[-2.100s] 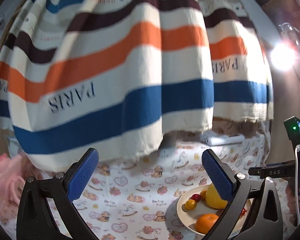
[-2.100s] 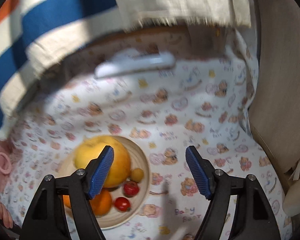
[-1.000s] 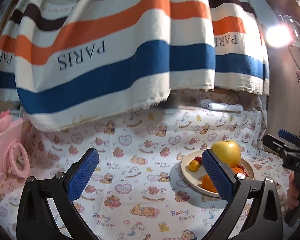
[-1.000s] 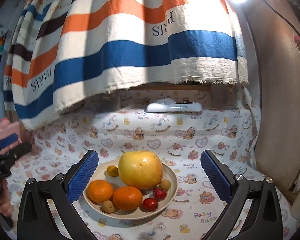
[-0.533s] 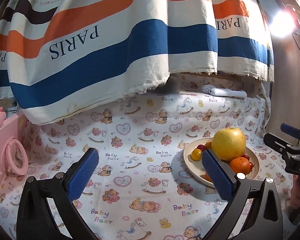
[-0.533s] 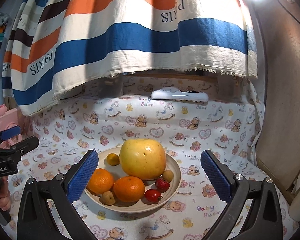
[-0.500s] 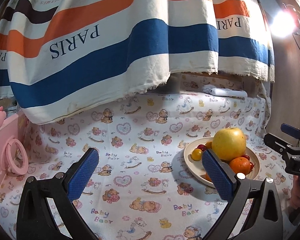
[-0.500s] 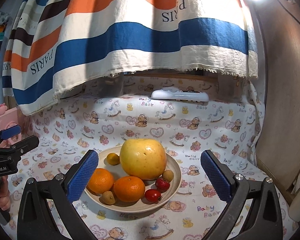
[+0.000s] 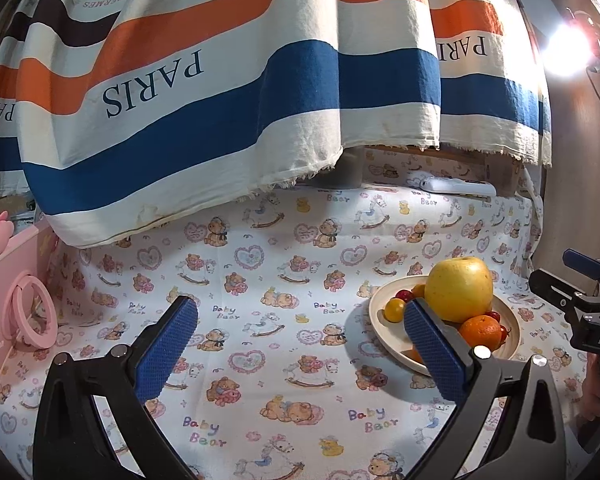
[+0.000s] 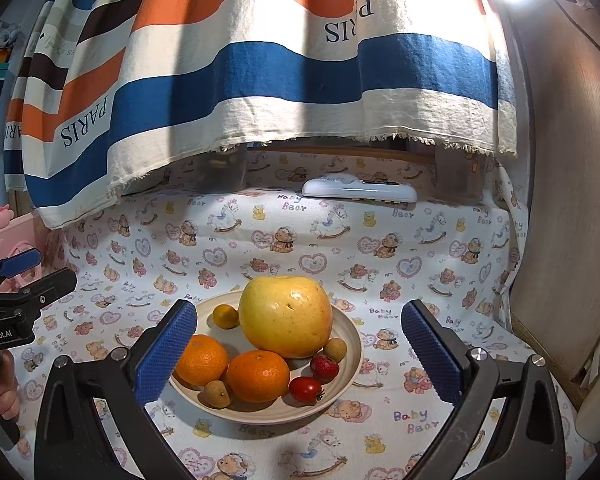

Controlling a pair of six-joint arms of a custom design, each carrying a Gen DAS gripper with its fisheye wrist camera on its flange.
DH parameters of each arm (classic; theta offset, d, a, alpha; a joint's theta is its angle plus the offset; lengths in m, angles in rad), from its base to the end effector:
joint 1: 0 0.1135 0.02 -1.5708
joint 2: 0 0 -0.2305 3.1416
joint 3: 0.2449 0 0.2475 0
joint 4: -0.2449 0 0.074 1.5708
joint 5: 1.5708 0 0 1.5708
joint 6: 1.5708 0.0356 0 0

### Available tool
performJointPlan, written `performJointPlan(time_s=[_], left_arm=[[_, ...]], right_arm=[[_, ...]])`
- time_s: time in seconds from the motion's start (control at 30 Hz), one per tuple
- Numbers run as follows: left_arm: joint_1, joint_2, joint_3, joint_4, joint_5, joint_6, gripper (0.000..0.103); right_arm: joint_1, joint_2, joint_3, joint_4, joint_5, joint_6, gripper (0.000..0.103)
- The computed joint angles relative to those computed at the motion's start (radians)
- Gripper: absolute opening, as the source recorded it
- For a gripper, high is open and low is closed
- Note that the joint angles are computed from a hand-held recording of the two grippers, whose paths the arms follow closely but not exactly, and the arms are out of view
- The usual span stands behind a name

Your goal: Organize fruits

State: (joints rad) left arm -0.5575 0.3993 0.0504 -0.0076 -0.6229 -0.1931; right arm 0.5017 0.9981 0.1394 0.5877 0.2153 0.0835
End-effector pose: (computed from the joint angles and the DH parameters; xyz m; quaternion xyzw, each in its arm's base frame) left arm 0.1385 -0.0619 0.1415 -0.0303 0.8005 0.0351 0.5975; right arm 0.1810 0.0906 0.1355 -0.1007 0.7878 0.0916 0.6007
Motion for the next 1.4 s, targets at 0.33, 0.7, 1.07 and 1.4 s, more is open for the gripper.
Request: performJointPlan(time_s=[0.33,0.7,1.07,1.4], left_arm=[[-0.001,-0.001,0.000,-0.002,-0.001,0.000,0.103],[-0.002,0.003,-0.002,0.004,-0.001,0.000,0.103],[-0.009,-0.001,-0.006,0.001,-0.008,-0.003,0.103],[-0.010,-0.005,-0.009,0.000,-0.009,-0.002,0.103]], right_arm=[[0.000,0.003,-0.001,0.004,0.000,0.000,0.103],[0.001,0.005,0.000,0.004,0.001,0.000,0.103],[0.001,0.004,0.000,0.003,0.001,0.000,0.103],[0.000,0.001,-0.001,0.002,0.000,0.000,0.103]])
